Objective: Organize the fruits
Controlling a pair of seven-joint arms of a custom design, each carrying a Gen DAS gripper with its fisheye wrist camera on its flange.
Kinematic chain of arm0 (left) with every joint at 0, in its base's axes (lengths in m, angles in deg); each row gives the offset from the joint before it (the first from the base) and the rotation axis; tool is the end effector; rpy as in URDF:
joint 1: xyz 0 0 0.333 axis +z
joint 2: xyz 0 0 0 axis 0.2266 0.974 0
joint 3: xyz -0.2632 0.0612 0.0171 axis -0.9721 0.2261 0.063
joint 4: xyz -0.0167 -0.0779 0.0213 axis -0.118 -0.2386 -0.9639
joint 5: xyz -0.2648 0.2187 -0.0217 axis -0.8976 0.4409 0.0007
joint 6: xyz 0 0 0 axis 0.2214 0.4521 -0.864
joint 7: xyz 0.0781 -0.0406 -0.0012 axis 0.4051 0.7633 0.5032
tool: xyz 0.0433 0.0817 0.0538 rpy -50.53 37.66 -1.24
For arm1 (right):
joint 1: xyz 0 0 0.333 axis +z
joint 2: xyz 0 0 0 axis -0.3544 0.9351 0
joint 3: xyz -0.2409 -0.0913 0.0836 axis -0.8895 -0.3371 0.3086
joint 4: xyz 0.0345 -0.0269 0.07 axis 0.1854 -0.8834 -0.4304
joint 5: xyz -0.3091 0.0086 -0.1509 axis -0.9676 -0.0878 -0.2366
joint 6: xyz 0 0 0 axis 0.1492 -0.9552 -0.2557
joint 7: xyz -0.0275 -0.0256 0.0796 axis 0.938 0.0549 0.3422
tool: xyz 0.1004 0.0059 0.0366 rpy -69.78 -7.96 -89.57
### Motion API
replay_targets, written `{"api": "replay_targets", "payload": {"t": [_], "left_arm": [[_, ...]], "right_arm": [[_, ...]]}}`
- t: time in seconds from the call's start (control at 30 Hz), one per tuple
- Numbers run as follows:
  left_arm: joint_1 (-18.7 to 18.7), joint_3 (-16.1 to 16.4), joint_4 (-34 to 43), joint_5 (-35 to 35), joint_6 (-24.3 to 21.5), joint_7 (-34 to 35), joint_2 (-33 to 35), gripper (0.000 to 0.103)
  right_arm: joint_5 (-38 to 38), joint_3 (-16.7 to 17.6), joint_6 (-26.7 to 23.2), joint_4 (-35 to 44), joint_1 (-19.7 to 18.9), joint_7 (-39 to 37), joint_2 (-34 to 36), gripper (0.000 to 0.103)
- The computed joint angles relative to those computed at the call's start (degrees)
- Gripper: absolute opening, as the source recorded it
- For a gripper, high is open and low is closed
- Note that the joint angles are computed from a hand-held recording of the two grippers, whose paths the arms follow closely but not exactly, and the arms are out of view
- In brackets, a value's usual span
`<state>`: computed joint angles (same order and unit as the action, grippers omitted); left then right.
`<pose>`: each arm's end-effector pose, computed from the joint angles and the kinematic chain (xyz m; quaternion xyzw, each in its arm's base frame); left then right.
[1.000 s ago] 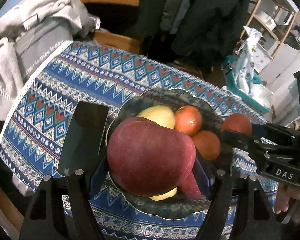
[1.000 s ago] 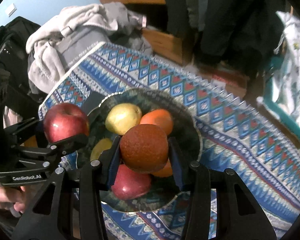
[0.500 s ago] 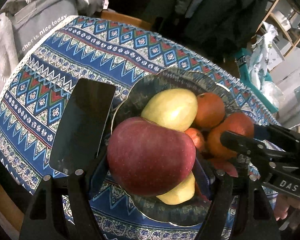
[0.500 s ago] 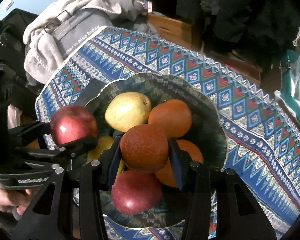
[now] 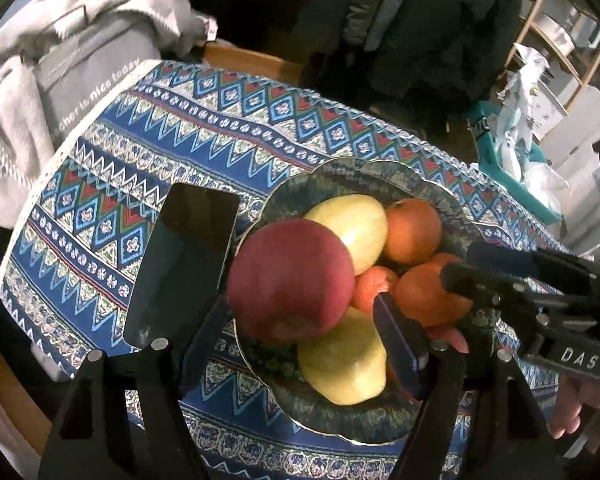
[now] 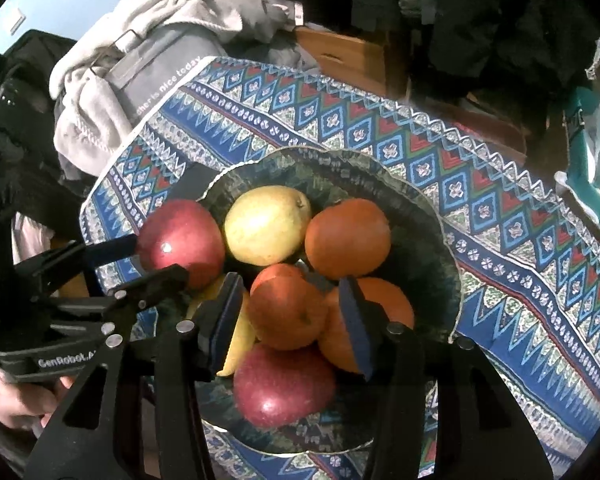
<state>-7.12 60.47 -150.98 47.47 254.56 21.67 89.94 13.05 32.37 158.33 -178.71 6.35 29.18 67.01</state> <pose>0.4088 -0.2854 0.3318 -0.6149 0.7578 -0.2104 0.0579 0.4039 0.2303 0.3544 -0.7204 0.6496 -0.0140 0.2427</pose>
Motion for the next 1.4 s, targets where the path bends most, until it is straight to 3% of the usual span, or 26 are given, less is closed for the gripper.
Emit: {"api": "replay_targets", "payload": {"t": [0.17, 0.67, 0.83, 1.2, 1.4], "left_arm": [[-0.3, -0.9, -1.5, -0.4, 0.1, 0.6, -3.2, 0.077], [2.3, -6.2, -4.5, 7.3, -0.6, -5.5, -14.0, 0.080], [4.4, -9.5, -4.6, 12.0, -1.2, -8.8, -17.0, 0.081], [2.4, -10.0, -4.9, 7.7, -1.8, -5.9, -22.8, 0.088], [1.0, -10.1, -5.8, 4.2, -0.9, -3.7, -26.2, 0.092]], "right_arm": [[-10.5, 1.3, 0.0, -2.1, -1.9, 8.8, -4.3, 0.055], [-30.3, 2.6, -3.7, -8.3, -4.8, 28.3, -23.1, 0.065], [-33.8, 2.7, -6.2, -10.5, -4.7, 31.1, -29.7, 0.069], [-38.9, 4.4, -12.6, -13.7, -4.9, 35.6, -42.7, 0.080], [-40.6, 4.7, -15.7, -15.3, -5.1, 37.1, -48.5, 0.081]]}}
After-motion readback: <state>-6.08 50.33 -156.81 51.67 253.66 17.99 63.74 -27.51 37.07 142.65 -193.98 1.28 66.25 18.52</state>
